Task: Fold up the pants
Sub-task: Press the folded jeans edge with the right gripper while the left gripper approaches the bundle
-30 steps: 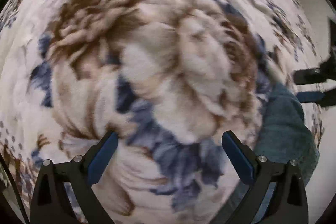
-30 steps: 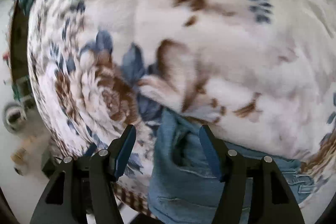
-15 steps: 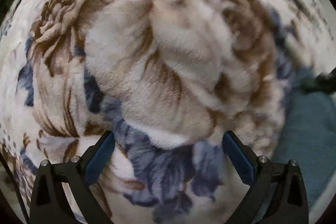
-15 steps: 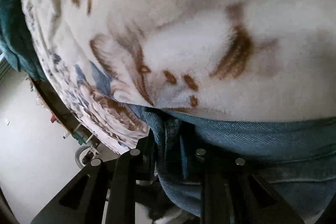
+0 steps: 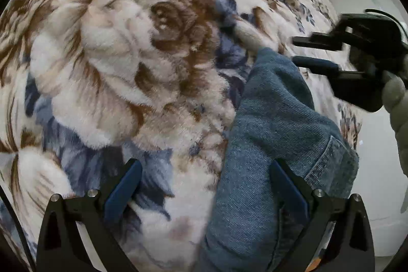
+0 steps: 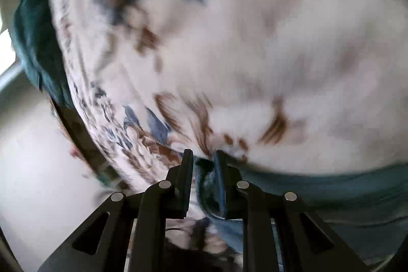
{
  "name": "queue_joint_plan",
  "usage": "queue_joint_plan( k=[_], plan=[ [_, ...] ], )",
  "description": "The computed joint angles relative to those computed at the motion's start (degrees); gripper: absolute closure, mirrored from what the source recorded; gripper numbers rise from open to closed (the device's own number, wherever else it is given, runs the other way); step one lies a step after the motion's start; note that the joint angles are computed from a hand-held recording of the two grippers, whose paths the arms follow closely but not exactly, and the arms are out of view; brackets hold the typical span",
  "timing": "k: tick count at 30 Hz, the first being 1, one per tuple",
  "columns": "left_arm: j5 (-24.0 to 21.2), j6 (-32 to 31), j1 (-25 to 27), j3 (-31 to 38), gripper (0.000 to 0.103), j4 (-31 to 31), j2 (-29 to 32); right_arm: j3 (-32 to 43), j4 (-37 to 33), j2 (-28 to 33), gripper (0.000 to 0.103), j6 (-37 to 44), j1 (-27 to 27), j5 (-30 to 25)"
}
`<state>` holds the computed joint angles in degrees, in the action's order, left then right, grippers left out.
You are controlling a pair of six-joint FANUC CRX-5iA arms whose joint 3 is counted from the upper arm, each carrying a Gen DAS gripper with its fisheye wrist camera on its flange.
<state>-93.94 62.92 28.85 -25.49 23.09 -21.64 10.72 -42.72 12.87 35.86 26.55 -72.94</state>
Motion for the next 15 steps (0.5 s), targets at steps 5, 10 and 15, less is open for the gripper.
queue_joint_plan(
  k=[5, 10, 15],
  plan=[
    [-2.43, -2.34, 3.76, -0.46, 0.001, -0.69, -1.36, 17.0, 5.42, 10.35, 0.044, 14.35, 5.83, -21.46],
    [-1.39, -0.15, 0.2, 0.08, 0.001, -0.36, -0.79, 11.81, 5.46, 7.69, 0.096, 8.09, 5.54, -16.0],
    [-1.96, 0.36, 0.82, -0.34, 0.001, 0.79, -0.46, -3.12, -8.22, -1.54, 0.097, 0.87, -2.9, -3.07]
  ],
)
